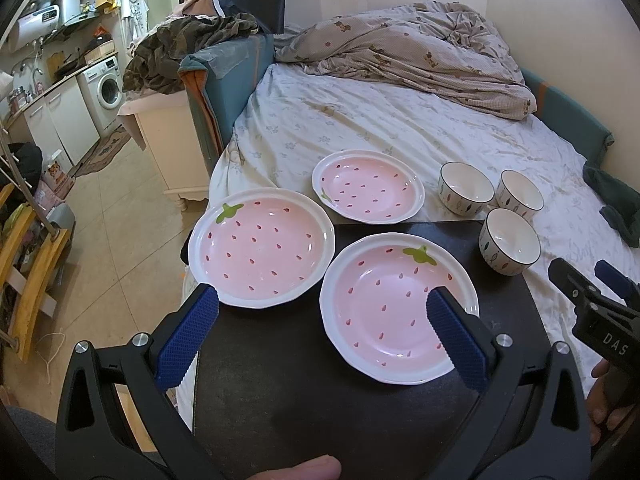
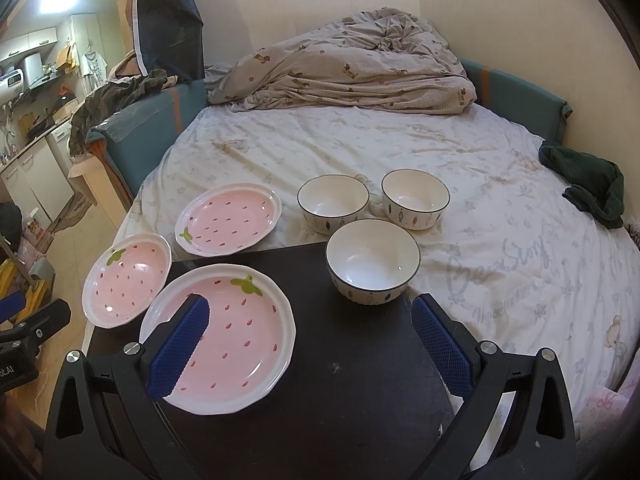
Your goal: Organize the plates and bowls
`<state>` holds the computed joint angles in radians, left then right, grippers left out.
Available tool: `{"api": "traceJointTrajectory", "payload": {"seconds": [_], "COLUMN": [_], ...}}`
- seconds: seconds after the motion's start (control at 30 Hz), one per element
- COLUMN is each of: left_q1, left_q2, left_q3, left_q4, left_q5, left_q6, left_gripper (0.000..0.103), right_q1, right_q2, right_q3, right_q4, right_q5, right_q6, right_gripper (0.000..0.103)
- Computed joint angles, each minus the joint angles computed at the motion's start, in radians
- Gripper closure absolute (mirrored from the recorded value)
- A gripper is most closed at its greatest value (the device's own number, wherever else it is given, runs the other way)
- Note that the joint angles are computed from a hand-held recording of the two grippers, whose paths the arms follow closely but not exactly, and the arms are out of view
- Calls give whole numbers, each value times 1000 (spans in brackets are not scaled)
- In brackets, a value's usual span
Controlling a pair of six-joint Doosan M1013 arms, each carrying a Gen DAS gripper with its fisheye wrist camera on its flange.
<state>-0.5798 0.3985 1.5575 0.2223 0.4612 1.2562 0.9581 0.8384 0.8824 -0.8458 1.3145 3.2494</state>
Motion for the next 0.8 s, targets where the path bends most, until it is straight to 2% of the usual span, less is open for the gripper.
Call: {"api": "traceJointTrajectory", "payload": {"seconds": [0.8], "left_q1": [2], "left_q2": [-1], "left_q3": [3], "left_q4": [-6], "left_q5": [0], "left_q6": [8], "left_gripper": [0], "right_q1": [1], "right_q2": [2], "right_q3": [-4], "right_q4": [6], "right_q5": [-5], "right_q6": [0], "right_gripper": [0]}}
